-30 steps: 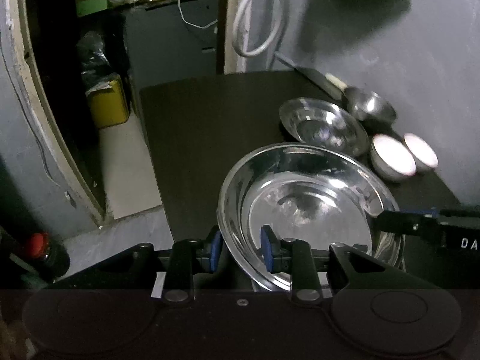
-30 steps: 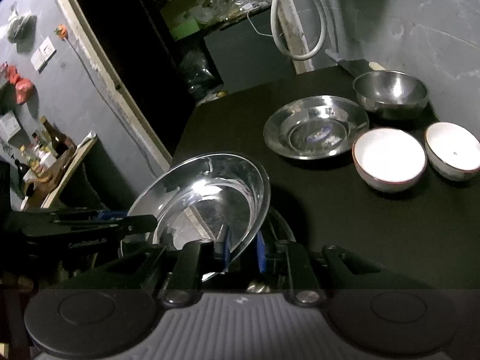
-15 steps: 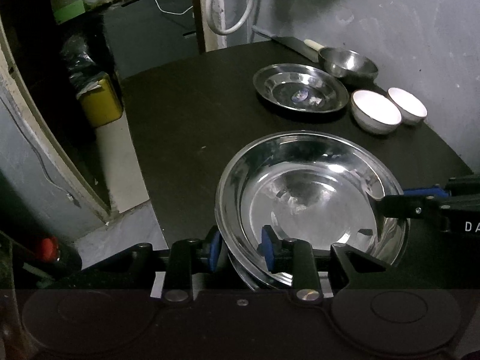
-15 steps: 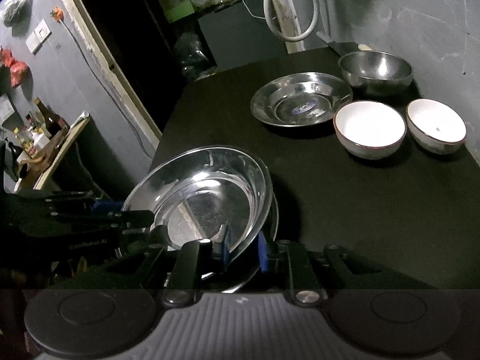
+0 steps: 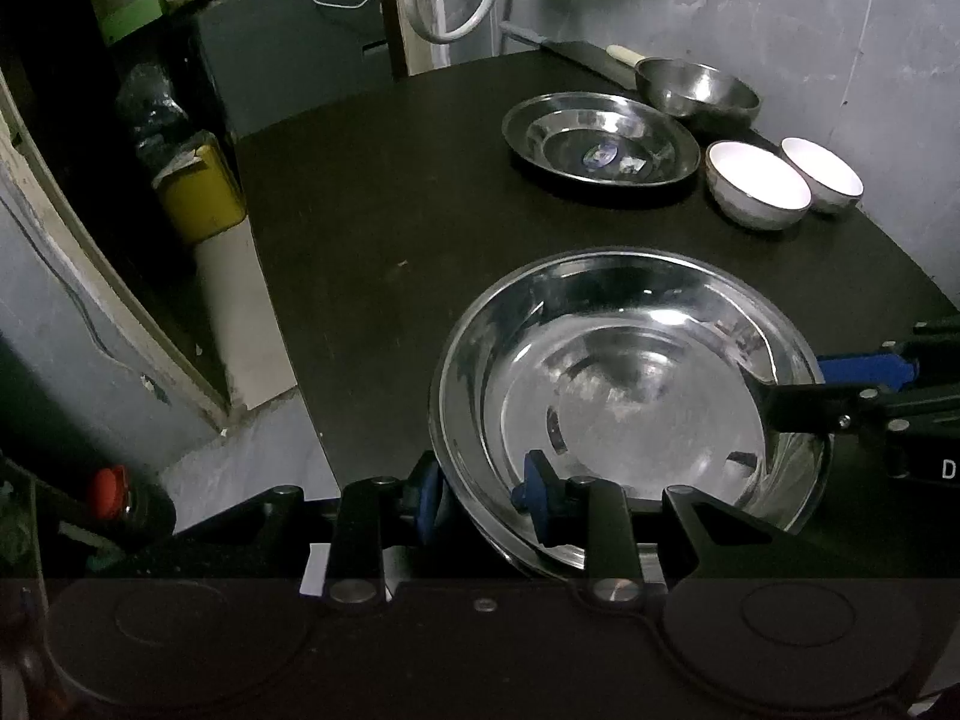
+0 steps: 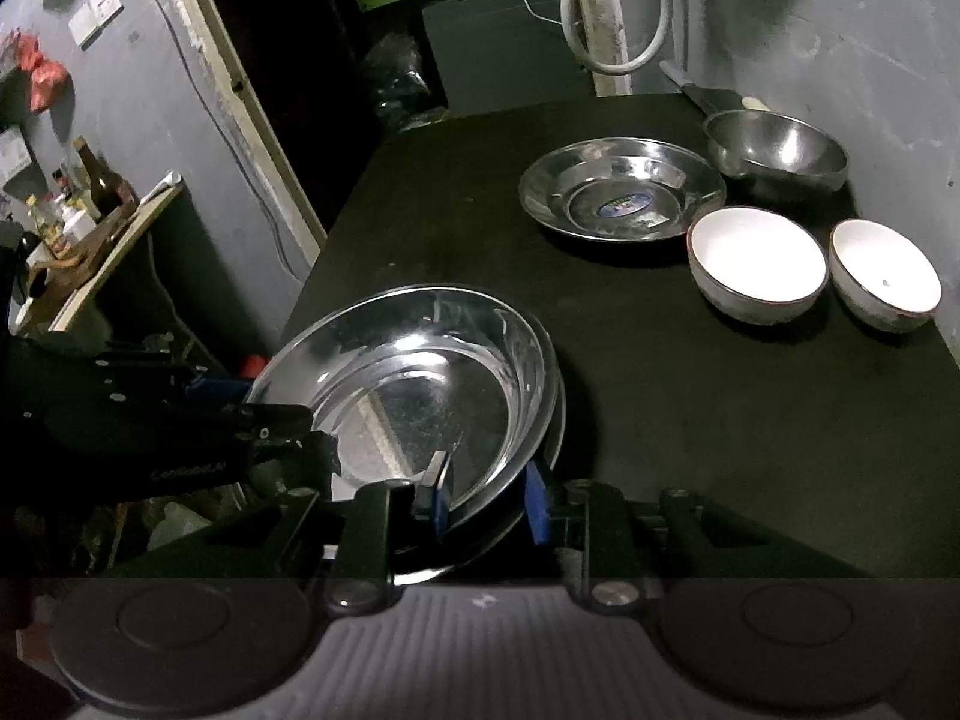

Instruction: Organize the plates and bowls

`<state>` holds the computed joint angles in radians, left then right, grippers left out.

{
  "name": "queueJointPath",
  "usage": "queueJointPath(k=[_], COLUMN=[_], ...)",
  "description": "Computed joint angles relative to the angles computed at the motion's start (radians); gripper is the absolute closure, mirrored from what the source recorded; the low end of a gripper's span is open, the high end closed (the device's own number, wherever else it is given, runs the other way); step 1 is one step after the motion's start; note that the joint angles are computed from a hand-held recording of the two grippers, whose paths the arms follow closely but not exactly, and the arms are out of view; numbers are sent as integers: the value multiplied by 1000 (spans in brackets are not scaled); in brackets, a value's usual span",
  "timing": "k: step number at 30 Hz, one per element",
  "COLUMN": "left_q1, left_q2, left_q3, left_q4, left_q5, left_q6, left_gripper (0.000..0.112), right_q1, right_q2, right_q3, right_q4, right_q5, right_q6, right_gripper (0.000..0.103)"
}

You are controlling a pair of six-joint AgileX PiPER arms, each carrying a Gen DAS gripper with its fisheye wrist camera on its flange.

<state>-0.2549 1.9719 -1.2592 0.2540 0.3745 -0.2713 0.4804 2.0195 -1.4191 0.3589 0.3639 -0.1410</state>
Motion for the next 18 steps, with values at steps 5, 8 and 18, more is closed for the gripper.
queueJointPath(k=[5, 8, 18], left_q1=[4, 8, 9], left_q2=[11, 16, 19], left_q3=[-8, -11, -19], left_q4=[-34, -53, -38], left_q5=[6, 7, 7], left_q6=[31, 47, 27], left_gripper=[81, 81, 66], right_q1=[20, 29, 46], right_q2=[3, 0, 4], right_q3=[-18, -20, -32], right_q4=[-119, -167, -244], right_q5=[19, 27, 54], right_q6=[73, 107, 152], right_gripper=[71, 70, 61])
